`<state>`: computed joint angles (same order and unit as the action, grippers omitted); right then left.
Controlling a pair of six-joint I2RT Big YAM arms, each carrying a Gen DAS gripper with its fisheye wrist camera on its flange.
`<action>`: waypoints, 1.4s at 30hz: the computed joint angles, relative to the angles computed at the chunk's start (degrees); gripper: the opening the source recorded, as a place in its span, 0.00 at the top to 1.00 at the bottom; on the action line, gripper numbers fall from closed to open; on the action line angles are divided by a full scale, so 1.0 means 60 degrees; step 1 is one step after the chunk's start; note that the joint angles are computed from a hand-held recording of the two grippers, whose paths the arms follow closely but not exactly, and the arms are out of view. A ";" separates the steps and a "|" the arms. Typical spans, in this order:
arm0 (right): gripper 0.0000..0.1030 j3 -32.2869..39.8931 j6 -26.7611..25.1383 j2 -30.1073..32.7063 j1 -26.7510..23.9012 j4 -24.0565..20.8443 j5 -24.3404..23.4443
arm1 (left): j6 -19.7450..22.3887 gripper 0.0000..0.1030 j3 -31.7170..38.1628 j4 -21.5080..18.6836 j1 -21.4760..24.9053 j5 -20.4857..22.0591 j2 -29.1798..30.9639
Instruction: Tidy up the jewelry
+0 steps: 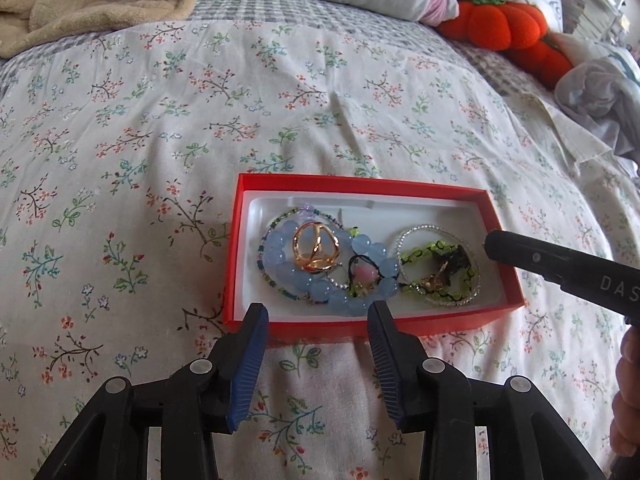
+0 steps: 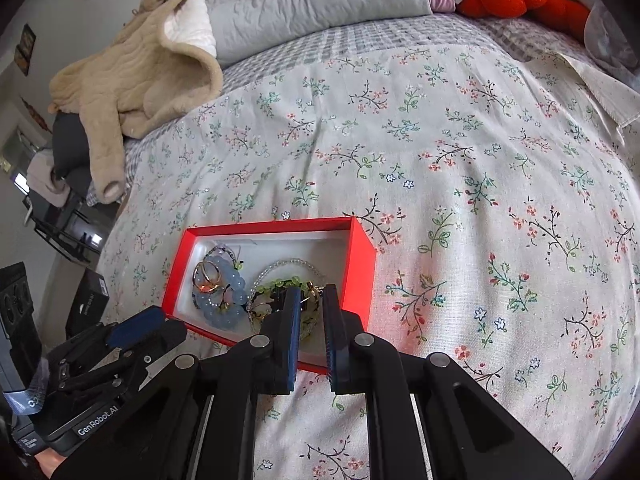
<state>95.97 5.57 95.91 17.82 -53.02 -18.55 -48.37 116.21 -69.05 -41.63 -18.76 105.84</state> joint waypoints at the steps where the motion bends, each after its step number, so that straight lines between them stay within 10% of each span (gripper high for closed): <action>1: 0.89 0.0055 0.0007 0.0059 0.0023 -0.0021 0.0042 | -0.0037 0.53 0.0004 -0.0046 0.0003 -0.0023 0.0000; 15: 0.71 -0.0351 -0.0027 -0.0526 -0.0098 0.0214 -0.0241 | -0.0223 0.19 0.0364 -0.1105 -0.0341 -0.1024 0.0201; 20: 0.40 -0.1342 -0.0250 -0.1466 -0.0027 0.0540 0.0300 | -0.0534 0.05 0.0464 -0.1722 -0.0720 -0.1632 0.0213; 28: 0.18 -0.2860 -0.0389 -0.2559 0.0441 0.0406 0.2085 | -0.1382 0.01 0.0128 -0.2198 -0.1141 -0.1985 -0.0075; 42: 0.17 -0.3481 -0.0254 -0.2842 0.0742 0.0464 0.3020 | -0.1680 0.01 0.0118 -0.2357 -0.1289 -0.1885 -0.0032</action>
